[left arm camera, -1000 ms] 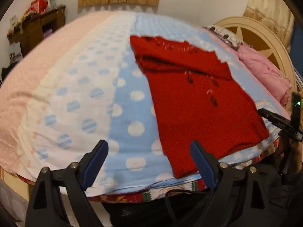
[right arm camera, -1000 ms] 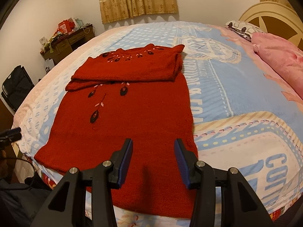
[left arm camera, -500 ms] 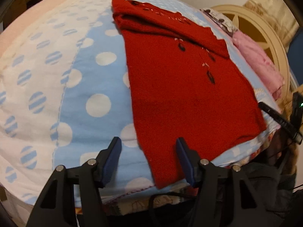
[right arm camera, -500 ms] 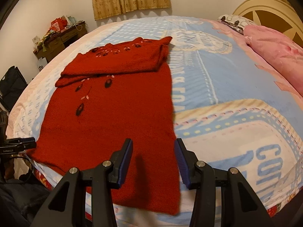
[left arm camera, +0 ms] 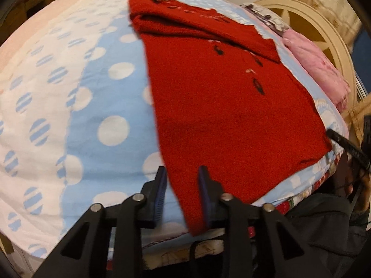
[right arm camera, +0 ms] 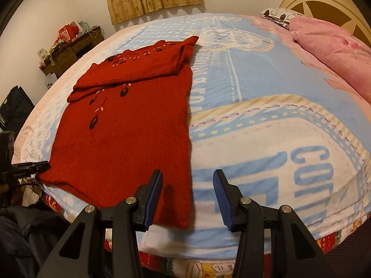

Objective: Fold small clothes
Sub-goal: 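Grasp the red cardigan's hem edge with the left gripper, then grasp the hem with the right gripper while the left gripper keeps holding it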

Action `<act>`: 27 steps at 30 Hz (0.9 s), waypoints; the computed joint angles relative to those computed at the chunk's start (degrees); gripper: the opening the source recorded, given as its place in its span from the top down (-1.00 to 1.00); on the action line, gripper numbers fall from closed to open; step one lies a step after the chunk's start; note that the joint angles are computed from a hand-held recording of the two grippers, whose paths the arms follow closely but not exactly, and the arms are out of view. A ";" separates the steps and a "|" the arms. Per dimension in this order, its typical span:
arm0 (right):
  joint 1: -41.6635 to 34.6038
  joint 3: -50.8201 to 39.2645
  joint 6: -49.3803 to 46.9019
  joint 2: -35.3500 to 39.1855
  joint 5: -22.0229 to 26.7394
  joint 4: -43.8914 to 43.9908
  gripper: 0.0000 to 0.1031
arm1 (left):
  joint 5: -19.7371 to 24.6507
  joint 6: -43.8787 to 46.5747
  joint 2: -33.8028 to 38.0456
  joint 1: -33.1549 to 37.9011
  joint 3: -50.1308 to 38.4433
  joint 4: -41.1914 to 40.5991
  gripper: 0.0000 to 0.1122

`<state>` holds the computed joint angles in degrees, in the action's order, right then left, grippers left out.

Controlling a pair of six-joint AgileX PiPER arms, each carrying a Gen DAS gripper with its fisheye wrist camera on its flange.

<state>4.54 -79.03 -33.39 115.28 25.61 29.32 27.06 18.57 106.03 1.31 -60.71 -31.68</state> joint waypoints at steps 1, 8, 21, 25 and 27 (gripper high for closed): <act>-0.24 0.35 -0.33 -0.17 0.01 0.32 0.09 | 0.07 -2.25 -0.44 0.07 0.13 1.98 0.11; -0.88 1.11 -2.73 -0.17 0.03 2.78 0.09 | 0.47 1.70 -0.99 -0.85 0.77 -0.43 -0.07; -1.05 1.25 -4.87 -0.13 1.46 5.04 0.09 | 3.73 9.41 -0.09 1.80 0.07 -6.92 0.54; -0.74 1.17 -4.82 0.29 2.05 5.01 0.09 | 2.68 5.32 -0.28 -0.15 0.14 -1.94 0.47; -0.65 1.27 -5.64 0.35 2.29 5.45 0.09 | 2.79 7.09 -0.66 -0.01 0.30 -2.84 0.56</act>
<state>3.89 -77.75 -39.03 115.62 27.90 34.76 29.85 25.66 105.36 1.29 -60.41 -34.52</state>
